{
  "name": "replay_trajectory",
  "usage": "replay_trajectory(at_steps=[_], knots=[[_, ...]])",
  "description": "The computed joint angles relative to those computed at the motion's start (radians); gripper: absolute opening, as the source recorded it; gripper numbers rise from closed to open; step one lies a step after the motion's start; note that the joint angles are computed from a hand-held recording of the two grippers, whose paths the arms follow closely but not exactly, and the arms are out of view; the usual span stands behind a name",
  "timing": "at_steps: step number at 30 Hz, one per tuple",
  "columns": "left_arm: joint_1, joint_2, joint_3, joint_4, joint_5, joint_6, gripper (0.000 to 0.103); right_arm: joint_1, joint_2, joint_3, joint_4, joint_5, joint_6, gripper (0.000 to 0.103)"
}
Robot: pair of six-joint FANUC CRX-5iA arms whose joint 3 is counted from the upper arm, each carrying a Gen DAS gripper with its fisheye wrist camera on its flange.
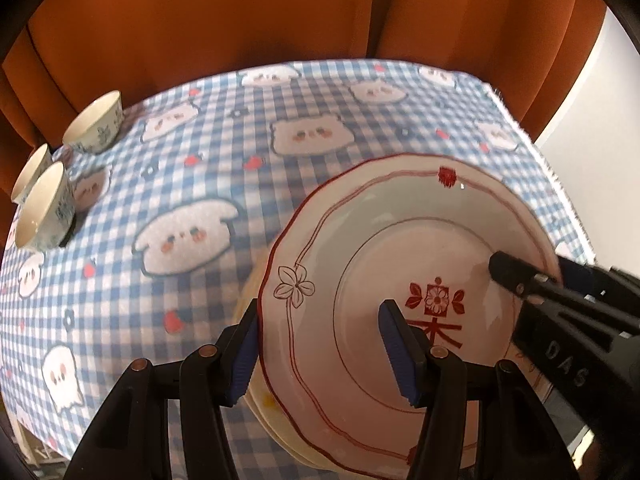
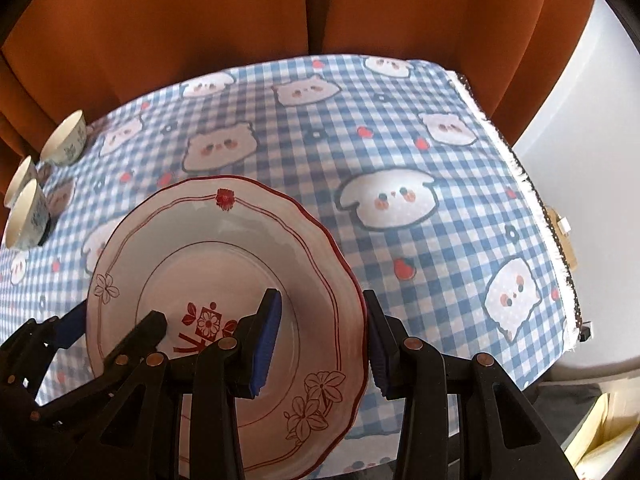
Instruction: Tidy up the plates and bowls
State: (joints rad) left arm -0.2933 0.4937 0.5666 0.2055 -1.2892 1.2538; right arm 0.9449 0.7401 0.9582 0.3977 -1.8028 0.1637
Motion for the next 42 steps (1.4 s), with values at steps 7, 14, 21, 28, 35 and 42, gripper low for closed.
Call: replay_trajectory(at_steps=[7, 14, 21, 28, 35, 42], knots=[[-0.030, 0.006, 0.002, -0.056, -0.021, 0.088, 0.058, -0.012, -0.090, -0.176, -0.050, 0.107, 0.022, 0.044], [-0.056, -0.007, -0.016, -0.111, -0.006, 0.155, 0.059, -0.026, -0.148, -0.290, -0.077, 0.196, 0.060, 0.043], [-0.073, -0.013, -0.010, -0.153, 0.005, 0.209, 0.059, -0.030, -0.177, -0.345, -0.078, 0.260, 0.098, 0.046], [-0.084, -0.015, -0.004, -0.187, 0.010, 0.259, 0.059, -0.017, -0.273, -0.472, -0.066, 0.358, 0.070, 0.044], [-0.099, -0.025, -0.003, -0.233, 0.010, 0.299, 0.058, -0.010, -0.294, -0.500, -0.057, 0.390, 0.098, 0.033], [-0.117, -0.028, 0.015, -0.313, -0.018, 0.369, 0.058, -0.020, -0.269, -0.475, -0.083, 0.402, 0.153, 0.033]])
